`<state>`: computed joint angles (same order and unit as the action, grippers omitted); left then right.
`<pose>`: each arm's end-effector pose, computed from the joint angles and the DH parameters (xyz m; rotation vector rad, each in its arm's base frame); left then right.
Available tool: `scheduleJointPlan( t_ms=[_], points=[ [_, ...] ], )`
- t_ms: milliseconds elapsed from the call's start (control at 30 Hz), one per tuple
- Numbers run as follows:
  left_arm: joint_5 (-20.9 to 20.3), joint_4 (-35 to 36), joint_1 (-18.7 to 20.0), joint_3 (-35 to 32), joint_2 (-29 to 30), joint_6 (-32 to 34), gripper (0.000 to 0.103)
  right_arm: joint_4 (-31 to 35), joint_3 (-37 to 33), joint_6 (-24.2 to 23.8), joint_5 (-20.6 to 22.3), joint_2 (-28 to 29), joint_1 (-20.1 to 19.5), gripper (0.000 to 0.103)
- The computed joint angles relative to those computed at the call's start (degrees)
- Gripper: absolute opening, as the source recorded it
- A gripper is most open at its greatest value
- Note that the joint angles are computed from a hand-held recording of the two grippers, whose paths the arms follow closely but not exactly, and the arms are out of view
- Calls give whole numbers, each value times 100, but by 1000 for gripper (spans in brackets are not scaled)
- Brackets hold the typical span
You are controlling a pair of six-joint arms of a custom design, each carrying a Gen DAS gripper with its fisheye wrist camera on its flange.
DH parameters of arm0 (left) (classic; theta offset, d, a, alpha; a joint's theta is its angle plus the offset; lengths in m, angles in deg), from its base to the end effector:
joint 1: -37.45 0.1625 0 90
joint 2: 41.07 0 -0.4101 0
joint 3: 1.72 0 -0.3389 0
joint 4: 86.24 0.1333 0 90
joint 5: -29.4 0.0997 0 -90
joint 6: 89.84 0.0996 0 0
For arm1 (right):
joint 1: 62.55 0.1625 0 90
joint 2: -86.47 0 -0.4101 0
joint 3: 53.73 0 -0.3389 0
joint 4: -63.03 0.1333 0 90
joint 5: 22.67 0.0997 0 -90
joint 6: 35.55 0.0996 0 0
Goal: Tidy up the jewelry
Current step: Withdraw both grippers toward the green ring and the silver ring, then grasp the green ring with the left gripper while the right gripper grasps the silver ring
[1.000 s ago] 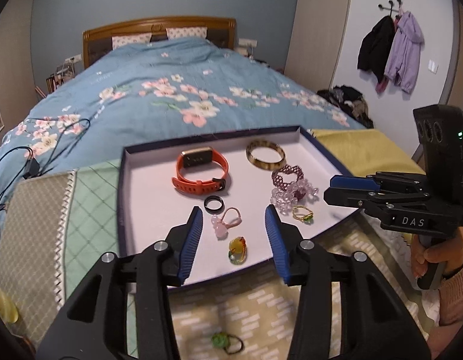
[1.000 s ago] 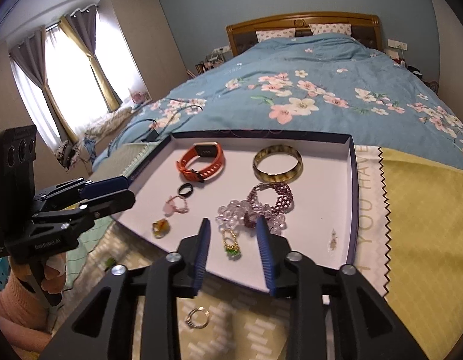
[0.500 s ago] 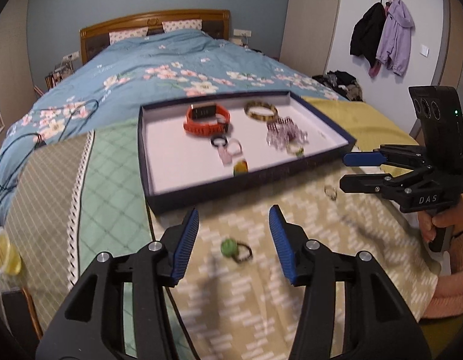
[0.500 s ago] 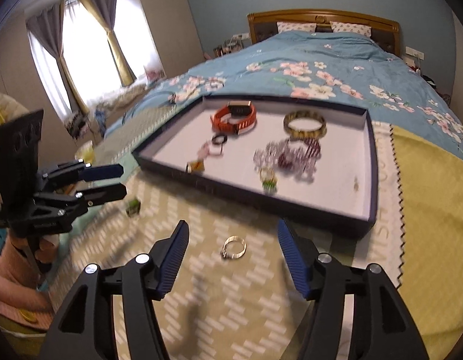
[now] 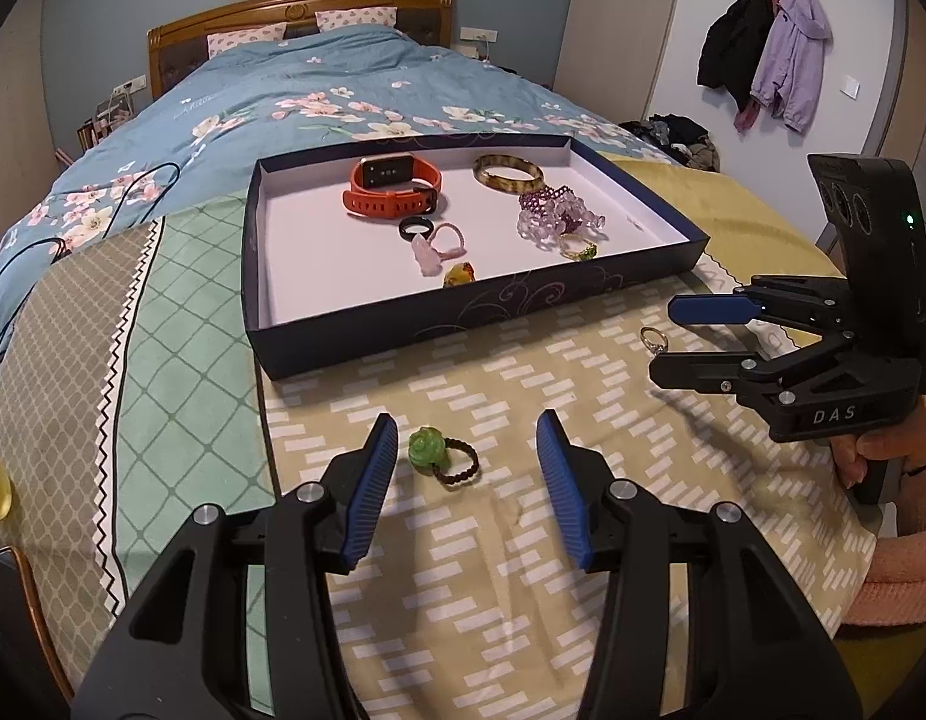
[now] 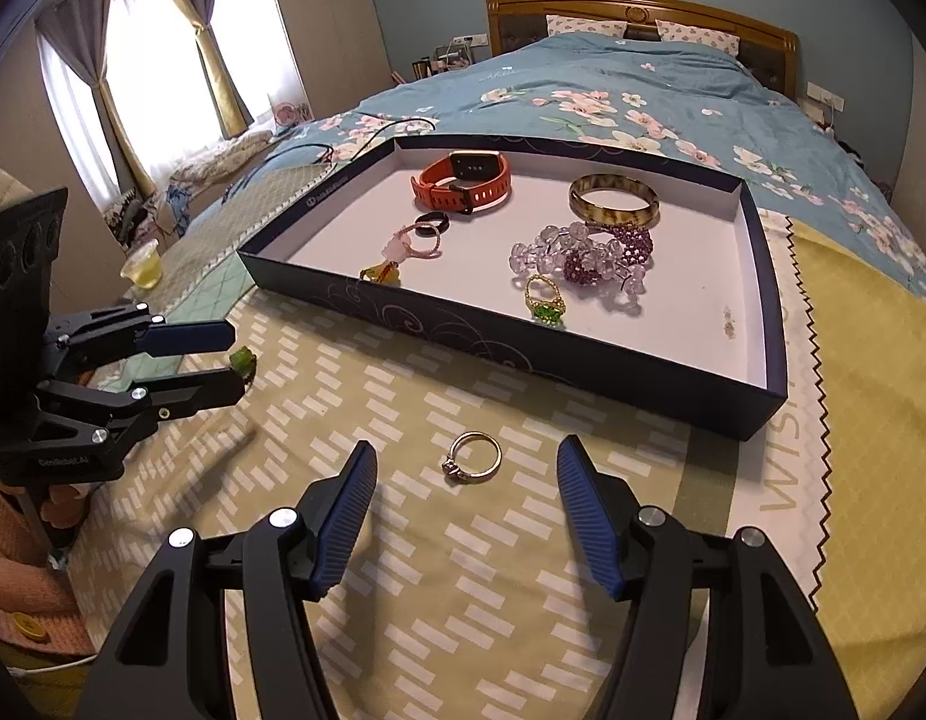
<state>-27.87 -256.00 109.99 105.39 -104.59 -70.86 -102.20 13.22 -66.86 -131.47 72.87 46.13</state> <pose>0.0110 -0.5887 0.2871 0.5441 2.4063 -0.7923 0.3292 -0.6578 -0.0633 1.0772 -2.5179 0.4760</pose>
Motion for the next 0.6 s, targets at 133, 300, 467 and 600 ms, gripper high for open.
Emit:
scheduleJointPlan(
  t_ms=[133,300,467,600],
  points=[
    [-46,272,60,-137,29,-204,40,-116,-30,-99,-237,71,67,55],
    [-56,395,104,-203,42,-340,36,-166,-34,-78,-285,74,64,42],
    [-24,385,87,-178,39,-419,28,-207,-64,-163,-383,92,74,23],
    [-23,365,76,-155,39,-496,25,-206,-62,-173,-371,79,62,11]
  ],
)
